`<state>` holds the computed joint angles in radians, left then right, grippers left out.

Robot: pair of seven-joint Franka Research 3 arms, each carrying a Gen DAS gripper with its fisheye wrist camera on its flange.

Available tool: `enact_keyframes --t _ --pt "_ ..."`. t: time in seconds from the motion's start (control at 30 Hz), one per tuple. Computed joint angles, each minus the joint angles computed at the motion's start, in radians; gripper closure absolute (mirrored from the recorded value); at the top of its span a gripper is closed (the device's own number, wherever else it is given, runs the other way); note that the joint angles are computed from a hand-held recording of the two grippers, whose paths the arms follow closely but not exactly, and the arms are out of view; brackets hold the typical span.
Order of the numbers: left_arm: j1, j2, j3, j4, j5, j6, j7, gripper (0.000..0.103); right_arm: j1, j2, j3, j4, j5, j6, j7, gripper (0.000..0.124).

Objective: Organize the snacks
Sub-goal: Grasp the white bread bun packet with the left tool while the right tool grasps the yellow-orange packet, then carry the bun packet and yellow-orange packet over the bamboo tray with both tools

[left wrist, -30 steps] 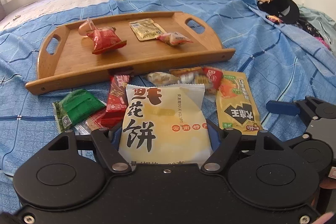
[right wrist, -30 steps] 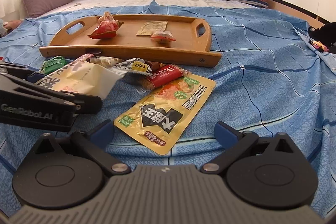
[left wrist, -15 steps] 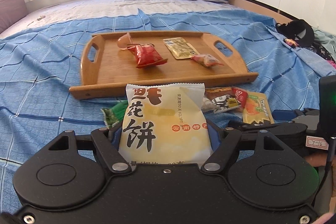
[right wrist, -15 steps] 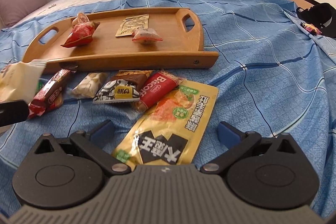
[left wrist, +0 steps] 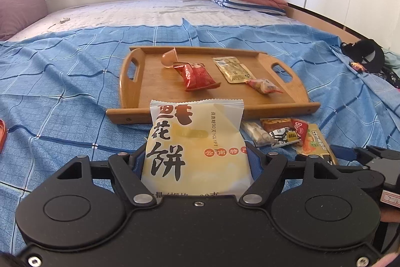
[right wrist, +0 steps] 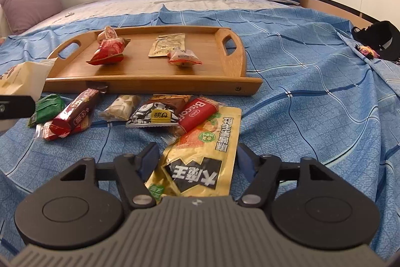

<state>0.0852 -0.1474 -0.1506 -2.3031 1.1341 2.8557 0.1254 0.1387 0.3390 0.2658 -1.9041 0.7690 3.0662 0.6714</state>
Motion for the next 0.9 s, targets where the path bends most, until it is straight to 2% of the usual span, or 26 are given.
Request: enact_keyframes --t 0.07,0.1,0.17,0.27,0.33,0.37,0.43,0.57,0.63,0.67,0.77,0.83,0.9 --pt "0.0 -0.007 -0.002 -0.004 0.005 -0.01 -0.003 0.03 -0.102 -0.013 0.108 -0.006 0.125 -0.019 -0.149 0.057" --pt "0.001 -0.011 -0.002 -0.006 0.008 -0.014 -0.005 0.03 -0.134 -0.024 0.14 -0.012 0.193 -0.031 -0.226 0.057" --pt "0.003 -0.02 -0.004 -0.013 0.016 -0.02 -0.016 0.03 -0.159 -0.047 0.161 -0.03 0.276 -0.048 -0.336 0.057" --pt "0.006 -0.027 -0.004 -0.023 0.014 -0.023 -0.028 0.03 -0.198 -0.087 0.177 -0.052 0.409 -0.125 -0.499 0.057" --pt "0.007 -0.027 -0.003 -0.027 0.008 -0.024 -0.027 0.03 -0.199 -0.106 0.166 -0.062 0.461 -0.165 -0.571 0.057" --pt "0.008 -0.027 -0.003 -0.029 0.005 -0.025 -0.026 0.03 -0.187 -0.11 0.157 -0.068 0.469 -0.155 -0.59 0.056" --pt "0.01 -0.026 -0.001 -0.033 0.0 -0.023 -0.026 0.03 -0.15 -0.108 0.123 -0.072 0.421 -0.143 -0.564 0.055" --pt "0.017 -0.028 -0.002 -0.043 0.01 -0.024 -0.05 0.03 -0.084 -0.083 0.08 -0.059 0.466 -0.064 -0.543 0.041" --pt "0.019 -0.026 -0.004 -0.045 0.018 -0.032 -0.063 0.03 -0.056 -0.074 0.056 -0.049 0.484 -0.065 -0.507 0.033" --pt "0.019 -0.025 -0.006 -0.045 0.024 -0.038 -0.072 0.03 -0.037 -0.07 0.041 -0.046 0.482 -0.054 -0.479 0.031" --pt "0.017 -0.02 -0.005 -0.044 0.029 -0.053 -0.088 0.03 0.062 -0.05 -0.039 -0.052 0.345 0.007 -0.299 0.03" --pt "0.016 -0.015 -0.004 -0.041 0.042 -0.061 -0.107 0.03 0.06 -0.037 -0.015 -0.051 0.35 0.055 -0.3 0.03" --pt "0.013 -0.01 -0.003 -0.038 0.049 -0.067 -0.122 0.03 0.032 -0.029 0.033 -0.05 0.378 0.09 -0.332 0.037"
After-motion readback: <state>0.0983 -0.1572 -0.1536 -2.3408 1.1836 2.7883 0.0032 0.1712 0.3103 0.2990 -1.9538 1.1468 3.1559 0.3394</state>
